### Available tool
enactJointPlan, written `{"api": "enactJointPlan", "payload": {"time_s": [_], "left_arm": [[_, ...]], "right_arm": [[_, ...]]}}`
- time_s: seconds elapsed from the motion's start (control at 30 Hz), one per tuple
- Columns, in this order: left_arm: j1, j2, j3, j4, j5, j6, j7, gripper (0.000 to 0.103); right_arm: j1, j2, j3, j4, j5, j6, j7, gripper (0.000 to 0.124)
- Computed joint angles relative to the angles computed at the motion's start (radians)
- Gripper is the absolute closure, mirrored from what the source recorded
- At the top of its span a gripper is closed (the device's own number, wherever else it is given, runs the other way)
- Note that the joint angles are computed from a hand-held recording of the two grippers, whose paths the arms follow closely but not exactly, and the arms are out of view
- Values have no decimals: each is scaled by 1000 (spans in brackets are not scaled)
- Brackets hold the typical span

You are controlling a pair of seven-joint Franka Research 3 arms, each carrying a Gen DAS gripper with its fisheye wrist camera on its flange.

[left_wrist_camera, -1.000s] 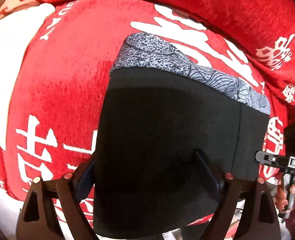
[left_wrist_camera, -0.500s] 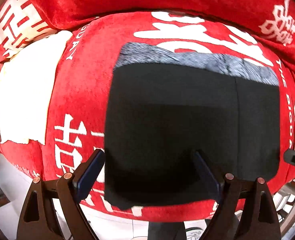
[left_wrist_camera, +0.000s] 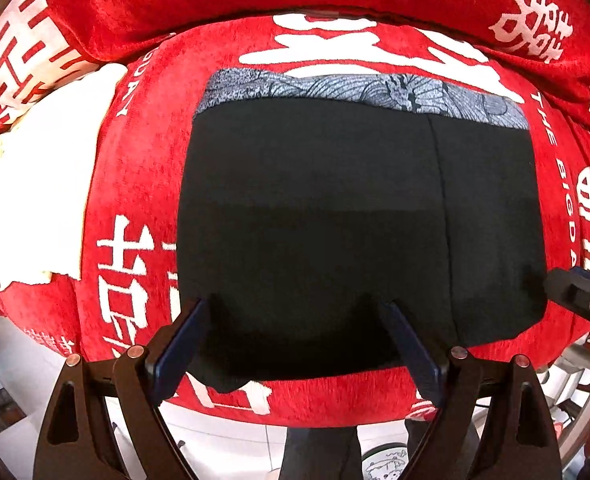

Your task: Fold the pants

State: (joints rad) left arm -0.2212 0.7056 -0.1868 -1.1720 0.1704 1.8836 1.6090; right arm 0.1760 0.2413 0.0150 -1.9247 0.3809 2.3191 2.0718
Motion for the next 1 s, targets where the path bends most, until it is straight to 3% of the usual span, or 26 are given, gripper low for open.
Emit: {"api": "enactJointPlan", "payload": {"time_s": [0.2, 0.27, 0.37, 0.67, 1.0], "left_arm": [[24, -36, -11, -60, -17, 23, 43, 12], [27, -49, -12, -77, -16, 32, 57, 0], [31, -70, -15, -109, -18, 55, 78, 0], [29, -107, -21, -160, -26, 98, 100, 0], [13, -139, -17, -220, 0, 142, 80, 0]], "right_arm": [[34, -8, -8, -3, -76, 13, 90, 21], [53, -23, -15, -18, -136, 34, 152, 21], [64, -27, -16, -13, -189, 26, 204, 21], [94, -7, -9, 59, -316, -89, 232, 21], [108, -3, -5, 63, -358, -82, 259, 21]]}}
